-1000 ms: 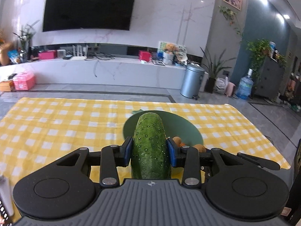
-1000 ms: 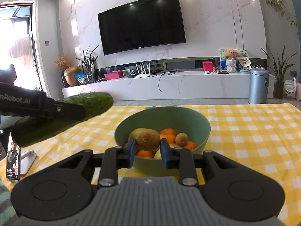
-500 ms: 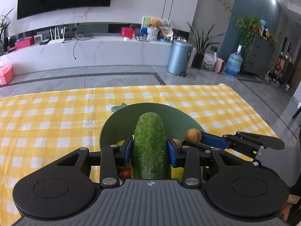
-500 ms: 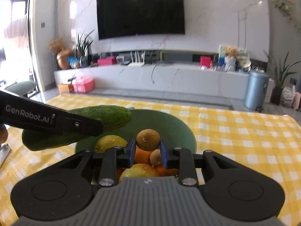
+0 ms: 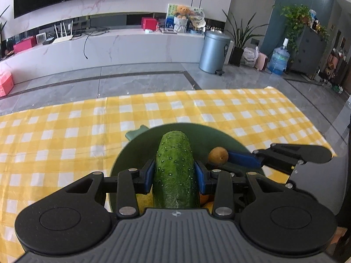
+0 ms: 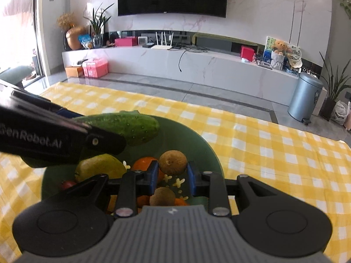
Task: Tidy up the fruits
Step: 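Carry the cucumber and kiwi over the colander and lower them inside, then open both tools to release the cucumber and kiwi into the colander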
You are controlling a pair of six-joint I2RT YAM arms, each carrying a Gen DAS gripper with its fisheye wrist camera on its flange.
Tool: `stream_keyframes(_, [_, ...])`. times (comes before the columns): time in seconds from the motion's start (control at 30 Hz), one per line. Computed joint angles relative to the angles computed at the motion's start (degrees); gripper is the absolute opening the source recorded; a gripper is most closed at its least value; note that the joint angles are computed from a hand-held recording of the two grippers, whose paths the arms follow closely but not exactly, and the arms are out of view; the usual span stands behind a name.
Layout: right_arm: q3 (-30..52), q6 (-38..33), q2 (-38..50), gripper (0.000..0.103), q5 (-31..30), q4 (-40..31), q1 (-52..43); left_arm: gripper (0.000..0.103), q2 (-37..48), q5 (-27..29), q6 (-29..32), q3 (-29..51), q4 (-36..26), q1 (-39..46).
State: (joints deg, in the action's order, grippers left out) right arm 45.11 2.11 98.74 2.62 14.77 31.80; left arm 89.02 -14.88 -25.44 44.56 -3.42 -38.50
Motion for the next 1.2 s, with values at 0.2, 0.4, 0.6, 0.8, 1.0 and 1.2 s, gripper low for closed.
stream_keyframes(0.2, [2.6, 0.5, 2.7, 0.024, -0.4, -2.5, -0.9, 0.043, 1.5, 1.6, -0.3, 0.0, -0.1, 0.3])
stream_keyframes(0.4, [3.9, 0.6, 3.7, 0.024, 0.7, -3.6, -0.4, 0.043, 2.0, 2.6, -1.2, -0.8, 0.7, 0.8])
stream_keyframes(0.6, [4.2, 0.2, 3.6, 0.025, 1.6, -4.6, 0.6, 0.052, 0.7, 2.7, -0.9, -2.0, 1.8, 0.6])
stream_keyframes(0.8, [3.9, 0.9, 3.0, 0.036, 3.4, -4.9, 1.5, 0.059, -0.9, 0.4, -0.6, -1.9, 1.6, -1.1])
stream_keyframes(1.0, [1.1, 0.9, -1.2, 0.060, 5.6, -4.2, 2.7, 0.065, -6.6, -3.6, -2.0, -3.1, 0.0, -3.8])
stream_keyframes(1.2, [-5.5, 2.6, -10.7, 0.077, 8.8, -2.2, 4.8, 0.068, -14.6, -10.5, -4.6, -5.2, -3.0, -9.5])
